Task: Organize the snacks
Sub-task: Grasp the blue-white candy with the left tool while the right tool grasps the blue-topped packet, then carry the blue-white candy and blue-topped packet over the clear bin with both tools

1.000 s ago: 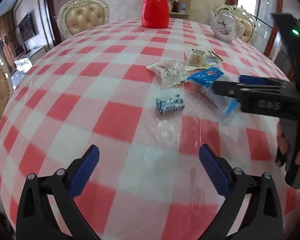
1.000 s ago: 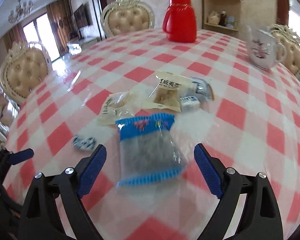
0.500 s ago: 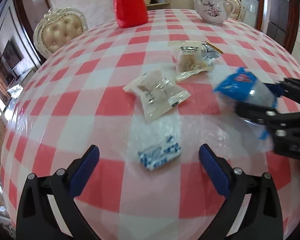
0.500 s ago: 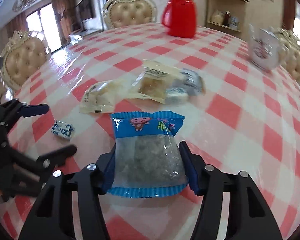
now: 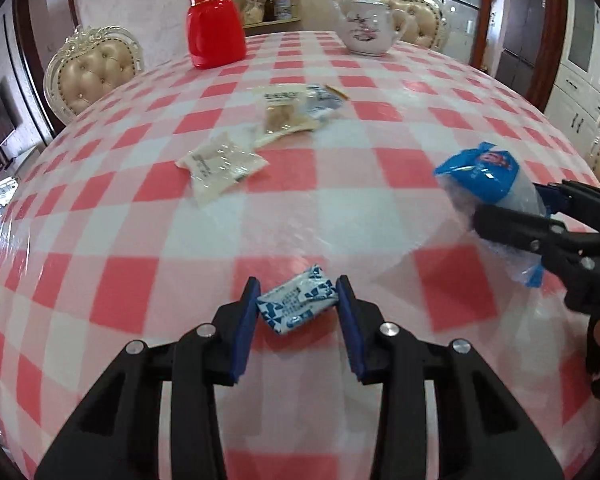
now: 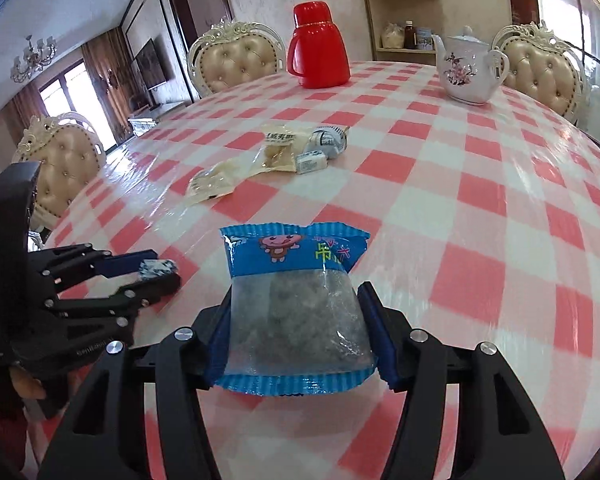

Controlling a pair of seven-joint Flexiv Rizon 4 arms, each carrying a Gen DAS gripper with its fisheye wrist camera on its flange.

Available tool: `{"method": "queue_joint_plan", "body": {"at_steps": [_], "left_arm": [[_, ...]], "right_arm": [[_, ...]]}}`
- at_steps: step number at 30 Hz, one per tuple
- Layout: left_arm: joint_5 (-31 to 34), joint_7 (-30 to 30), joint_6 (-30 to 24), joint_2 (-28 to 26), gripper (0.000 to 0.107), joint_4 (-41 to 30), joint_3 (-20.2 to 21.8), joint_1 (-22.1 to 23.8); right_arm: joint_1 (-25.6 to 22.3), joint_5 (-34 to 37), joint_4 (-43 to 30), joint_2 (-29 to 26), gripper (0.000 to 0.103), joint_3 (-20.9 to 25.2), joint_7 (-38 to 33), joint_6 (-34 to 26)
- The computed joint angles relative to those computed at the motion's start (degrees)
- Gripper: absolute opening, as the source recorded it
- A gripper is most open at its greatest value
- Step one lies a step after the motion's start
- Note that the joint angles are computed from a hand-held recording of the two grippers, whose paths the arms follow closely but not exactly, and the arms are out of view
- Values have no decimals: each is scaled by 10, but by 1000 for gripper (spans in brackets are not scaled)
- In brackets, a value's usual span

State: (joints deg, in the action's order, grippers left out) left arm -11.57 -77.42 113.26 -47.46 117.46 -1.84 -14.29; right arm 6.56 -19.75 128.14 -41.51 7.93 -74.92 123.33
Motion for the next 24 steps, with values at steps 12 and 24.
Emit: {"method": "queue_joint_plan", "body": {"at_steps": [12,24], "left_arm": [[25,-28,64,19,39,70,-24,-21],[39,-46,140,45,39,162,-22,-45]], "right_arm": [[43,65,98,32,57,-7,-36,66],[99,142,173,51,57,-7,-74,135]]}}
